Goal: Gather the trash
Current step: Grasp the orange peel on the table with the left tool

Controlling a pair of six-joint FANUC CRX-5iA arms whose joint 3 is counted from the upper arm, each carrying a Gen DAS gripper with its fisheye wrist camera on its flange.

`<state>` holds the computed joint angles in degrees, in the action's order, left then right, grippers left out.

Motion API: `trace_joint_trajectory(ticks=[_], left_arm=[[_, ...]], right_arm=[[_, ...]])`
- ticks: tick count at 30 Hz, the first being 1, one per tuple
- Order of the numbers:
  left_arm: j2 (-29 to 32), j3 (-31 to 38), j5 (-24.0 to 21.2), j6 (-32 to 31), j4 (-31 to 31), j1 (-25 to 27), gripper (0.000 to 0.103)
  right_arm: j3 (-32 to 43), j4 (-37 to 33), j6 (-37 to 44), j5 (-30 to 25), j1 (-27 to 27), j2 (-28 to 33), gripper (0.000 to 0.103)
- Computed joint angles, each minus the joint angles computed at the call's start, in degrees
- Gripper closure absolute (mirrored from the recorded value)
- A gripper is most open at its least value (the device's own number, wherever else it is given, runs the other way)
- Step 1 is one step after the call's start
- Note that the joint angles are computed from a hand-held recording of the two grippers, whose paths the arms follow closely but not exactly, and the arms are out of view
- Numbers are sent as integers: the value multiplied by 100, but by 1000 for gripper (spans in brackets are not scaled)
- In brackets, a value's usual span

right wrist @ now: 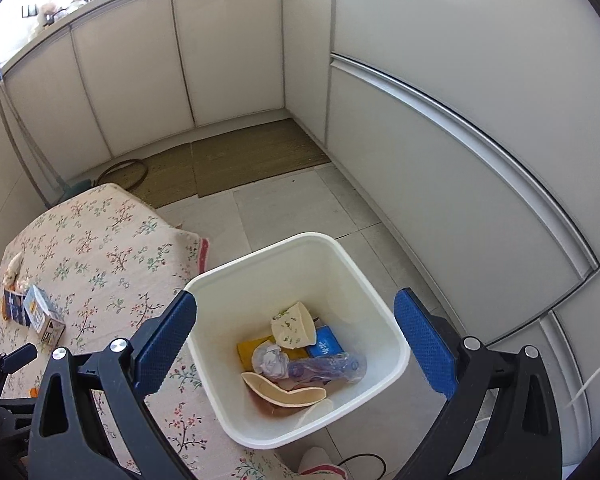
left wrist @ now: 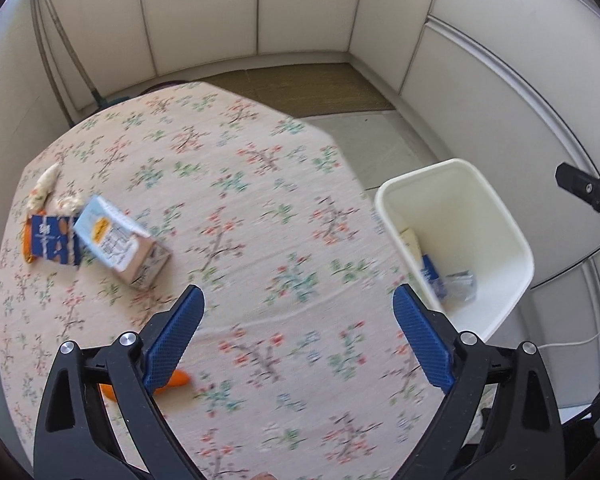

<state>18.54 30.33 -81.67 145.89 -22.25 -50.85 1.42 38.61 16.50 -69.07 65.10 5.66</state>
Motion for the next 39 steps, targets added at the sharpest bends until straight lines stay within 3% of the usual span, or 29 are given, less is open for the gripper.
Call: trace_joint_trajectory(ticks=[14,25,28,33,39], left_arm=[[-991,-1905,188,-784,1079,764,11],[-1251,-2493,381,-1334,1358,1041,12],[-1256,-2488,391,-1392,1291,1020,19],[-1280,-2514,248,-1528,1253,963,43],[-1396,-2661,223,-1452,1264,906,58]], right_arm=[[1373,-782,1255,-97,306,994,7],[2388,-1184,2067,-440,461,1767,7],[2582,-1201,2200,-510,503,1922,7],[2869,-1267,2348,-636,523,2131,7],[3233,-1322,2478,-767,550,2401,7]])
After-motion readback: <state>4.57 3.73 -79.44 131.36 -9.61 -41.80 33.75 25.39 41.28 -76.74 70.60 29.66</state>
